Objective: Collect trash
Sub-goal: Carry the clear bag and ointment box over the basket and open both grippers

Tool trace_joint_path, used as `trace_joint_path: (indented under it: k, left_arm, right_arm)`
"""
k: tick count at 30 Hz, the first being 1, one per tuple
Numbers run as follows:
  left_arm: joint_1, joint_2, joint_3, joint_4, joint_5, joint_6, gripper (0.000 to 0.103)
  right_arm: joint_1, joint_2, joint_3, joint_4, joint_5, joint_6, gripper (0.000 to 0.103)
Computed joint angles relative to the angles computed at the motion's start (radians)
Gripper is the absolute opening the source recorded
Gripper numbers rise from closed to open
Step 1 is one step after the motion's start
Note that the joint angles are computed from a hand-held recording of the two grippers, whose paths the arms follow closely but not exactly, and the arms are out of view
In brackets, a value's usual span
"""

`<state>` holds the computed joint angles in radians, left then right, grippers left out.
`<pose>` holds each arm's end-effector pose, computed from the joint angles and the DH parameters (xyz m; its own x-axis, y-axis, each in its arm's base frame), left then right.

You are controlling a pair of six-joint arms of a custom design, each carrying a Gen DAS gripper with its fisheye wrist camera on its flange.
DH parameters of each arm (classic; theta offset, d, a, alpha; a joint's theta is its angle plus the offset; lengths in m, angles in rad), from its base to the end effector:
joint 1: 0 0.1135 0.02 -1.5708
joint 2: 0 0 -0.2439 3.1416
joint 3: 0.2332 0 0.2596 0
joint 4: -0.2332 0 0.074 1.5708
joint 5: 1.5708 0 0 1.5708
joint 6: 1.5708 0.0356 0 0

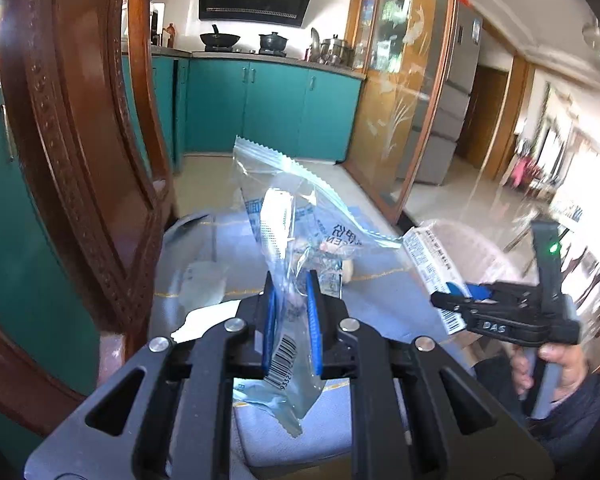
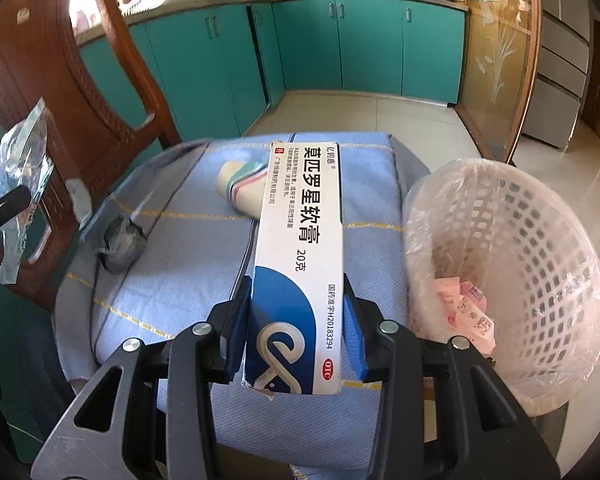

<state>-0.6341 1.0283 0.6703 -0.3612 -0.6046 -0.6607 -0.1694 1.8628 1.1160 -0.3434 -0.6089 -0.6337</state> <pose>0.1968 -0.1196 0.2220 -0.5067 -0.2540 -0.8238 -0.2128 0.9629 -0.1660 0.3623 -0.0413 0.1280 -0.6319 -0.3847 -0.6729 -0.6161 0.7760 0.1350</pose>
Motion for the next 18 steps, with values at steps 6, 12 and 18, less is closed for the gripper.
trace_joint_path:
  k: [6,12,18]
  left_arm:
    - [0.044,-0.064,0.061,0.005,0.080,0.073,0.015]
    - [0.030,0.019,0.170,-0.002,0.055,0.107,0.015]
    - [0.016,0.332,0.316,0.131,0.192,0.151,0.015]
  right_arm:
    - [-0.071,0.023,0.089,-0.026,-0.075,0.010,0.041]
    - [-0.144,0.079,0.160,-0.039,-0.123,0.018,0.041]
    - [-0.229,0.194,0.300,-0.046,-0.103,0.067,0.041]
